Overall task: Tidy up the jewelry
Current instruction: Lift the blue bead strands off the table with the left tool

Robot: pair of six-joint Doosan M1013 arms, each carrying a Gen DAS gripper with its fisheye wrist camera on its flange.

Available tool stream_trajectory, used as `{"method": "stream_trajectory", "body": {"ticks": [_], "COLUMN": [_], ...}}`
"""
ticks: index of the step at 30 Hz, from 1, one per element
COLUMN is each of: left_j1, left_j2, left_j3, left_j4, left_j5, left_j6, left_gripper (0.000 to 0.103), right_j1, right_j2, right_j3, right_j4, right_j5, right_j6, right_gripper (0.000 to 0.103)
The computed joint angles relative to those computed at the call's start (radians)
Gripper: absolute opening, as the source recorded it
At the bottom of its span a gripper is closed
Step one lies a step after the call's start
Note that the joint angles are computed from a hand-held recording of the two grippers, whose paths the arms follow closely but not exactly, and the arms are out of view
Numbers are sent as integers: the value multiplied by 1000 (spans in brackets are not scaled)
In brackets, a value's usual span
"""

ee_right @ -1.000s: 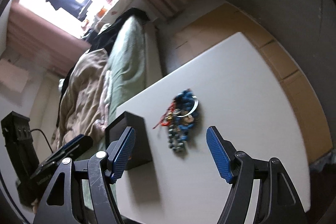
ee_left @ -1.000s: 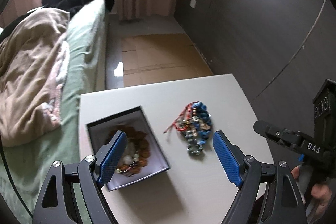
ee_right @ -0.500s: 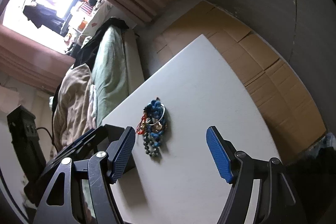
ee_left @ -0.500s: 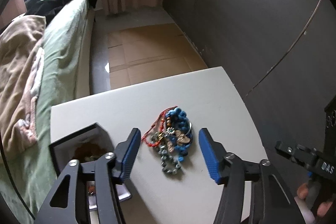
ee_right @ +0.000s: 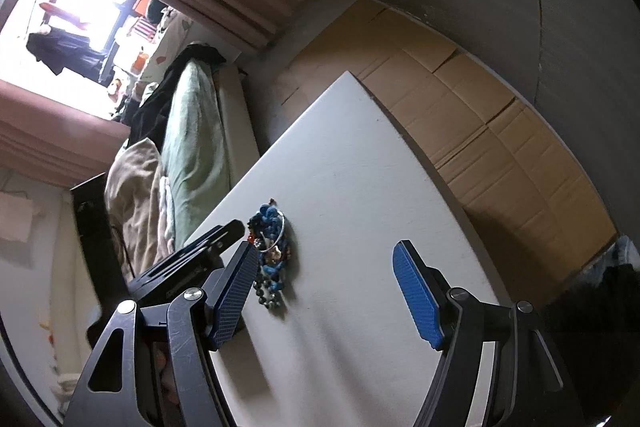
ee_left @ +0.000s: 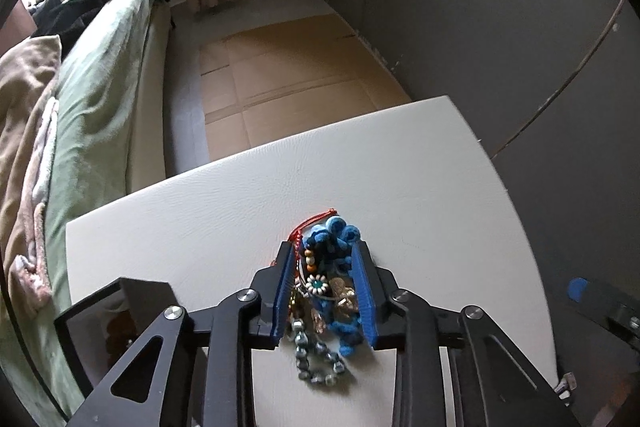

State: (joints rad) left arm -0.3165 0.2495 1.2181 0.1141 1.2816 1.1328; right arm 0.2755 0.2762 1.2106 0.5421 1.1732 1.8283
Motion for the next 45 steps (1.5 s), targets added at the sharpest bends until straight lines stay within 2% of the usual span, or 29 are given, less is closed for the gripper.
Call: {"method": "stream_trajectory", "body": {"ticks": [1,4,11,25,31,37,40,41,43,44,45], "left_j1": [-1,1,2,21,29,38,36,38,38,35,30], "left_j2": [6,20,39,67,68,72,68,67,63,61,61], "left_j3": [-4,-11,-23,-70,-69,-60,-54,-53,-47,-46,-49], "left_j4": [1,-3,-1,-53,-73,-99,-89,-90,-91,-86,-71], "left_j5": [5,18,23,108,99,72,54,51,41,42,47], "left_j6": [-1,2,-12,-9,-24,-48,-66,-71,-71,-66,-61], "left_gripper": [24,22,22,23,23,40,40,40,26,25,18], "right_j1": [0,0,-3,-5,-6,-2,-1,-1,-1,0,1], "right_j2": [0,1,7,7,7,4,3,1,0,0,0], "right_j3": [0,-1,-8,-9,-8,-11,-12,-11,-10,-10,-9], "right_j4": [0,3,11,13,17,5,-1,-2,-5,-6,-7], "right_j5": [1,5,16,17,15,18,18,16,14,13,12], "right_j6": [-1,-6,-6,-6,-10,-11,-9,-6,-3,-1,0], "right_gripper": [71,71,71,71,71,71,71,71,71,71,71]}}
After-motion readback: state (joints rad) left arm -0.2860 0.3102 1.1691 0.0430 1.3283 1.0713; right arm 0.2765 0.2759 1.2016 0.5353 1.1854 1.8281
